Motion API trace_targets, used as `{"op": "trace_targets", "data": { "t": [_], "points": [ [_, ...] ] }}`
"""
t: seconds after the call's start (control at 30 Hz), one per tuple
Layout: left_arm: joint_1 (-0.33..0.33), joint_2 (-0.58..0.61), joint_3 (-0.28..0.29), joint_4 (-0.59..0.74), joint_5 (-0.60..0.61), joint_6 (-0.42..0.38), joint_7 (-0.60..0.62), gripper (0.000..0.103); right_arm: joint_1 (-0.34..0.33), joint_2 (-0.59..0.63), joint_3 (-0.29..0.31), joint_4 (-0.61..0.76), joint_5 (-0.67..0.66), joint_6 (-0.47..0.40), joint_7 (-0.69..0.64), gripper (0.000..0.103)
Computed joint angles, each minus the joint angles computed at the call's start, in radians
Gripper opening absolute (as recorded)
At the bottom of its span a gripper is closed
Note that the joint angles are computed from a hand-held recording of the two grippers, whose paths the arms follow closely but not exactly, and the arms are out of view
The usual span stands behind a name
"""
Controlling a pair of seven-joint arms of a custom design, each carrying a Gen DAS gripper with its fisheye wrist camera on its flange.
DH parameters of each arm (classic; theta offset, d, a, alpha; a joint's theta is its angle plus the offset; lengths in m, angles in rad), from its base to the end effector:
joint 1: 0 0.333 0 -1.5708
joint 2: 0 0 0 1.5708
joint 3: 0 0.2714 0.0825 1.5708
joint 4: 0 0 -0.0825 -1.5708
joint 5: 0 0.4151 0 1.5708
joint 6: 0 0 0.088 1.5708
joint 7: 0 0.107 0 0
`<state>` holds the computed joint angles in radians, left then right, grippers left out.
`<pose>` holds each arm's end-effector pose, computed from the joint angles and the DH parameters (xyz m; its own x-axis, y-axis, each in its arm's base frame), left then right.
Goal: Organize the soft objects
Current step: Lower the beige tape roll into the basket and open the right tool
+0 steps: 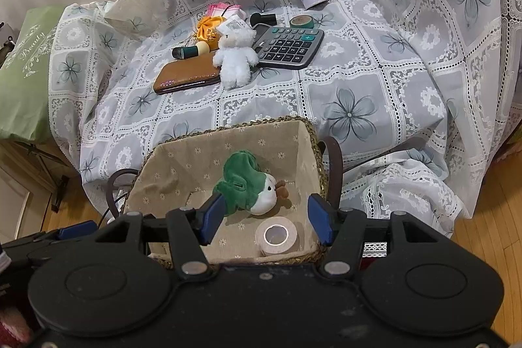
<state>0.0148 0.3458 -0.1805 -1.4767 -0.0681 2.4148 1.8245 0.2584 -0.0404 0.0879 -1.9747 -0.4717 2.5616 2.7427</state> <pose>0.7169 -0.1022 0.5007 -0.3408 -0.9400 -0.0172 -0.7686 0.2891 -0.5707 0.5828 0.2181 0.5004 -0.3780 -0.8776 -0.2947 -0.6518 0.4783 -0.5885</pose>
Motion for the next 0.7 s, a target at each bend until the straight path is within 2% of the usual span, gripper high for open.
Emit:
{"op": "trace_targets", "data": {
  "t": [0.7],
  "points": [
    [0.0, 0.004, 0.001, 0.002, 0.005, -0.011, -0.001, 0.083, 0.003, 0.012, -0.007, 0.006, 0.044, -0.004, -0.036, 0.059]
  ]
}}
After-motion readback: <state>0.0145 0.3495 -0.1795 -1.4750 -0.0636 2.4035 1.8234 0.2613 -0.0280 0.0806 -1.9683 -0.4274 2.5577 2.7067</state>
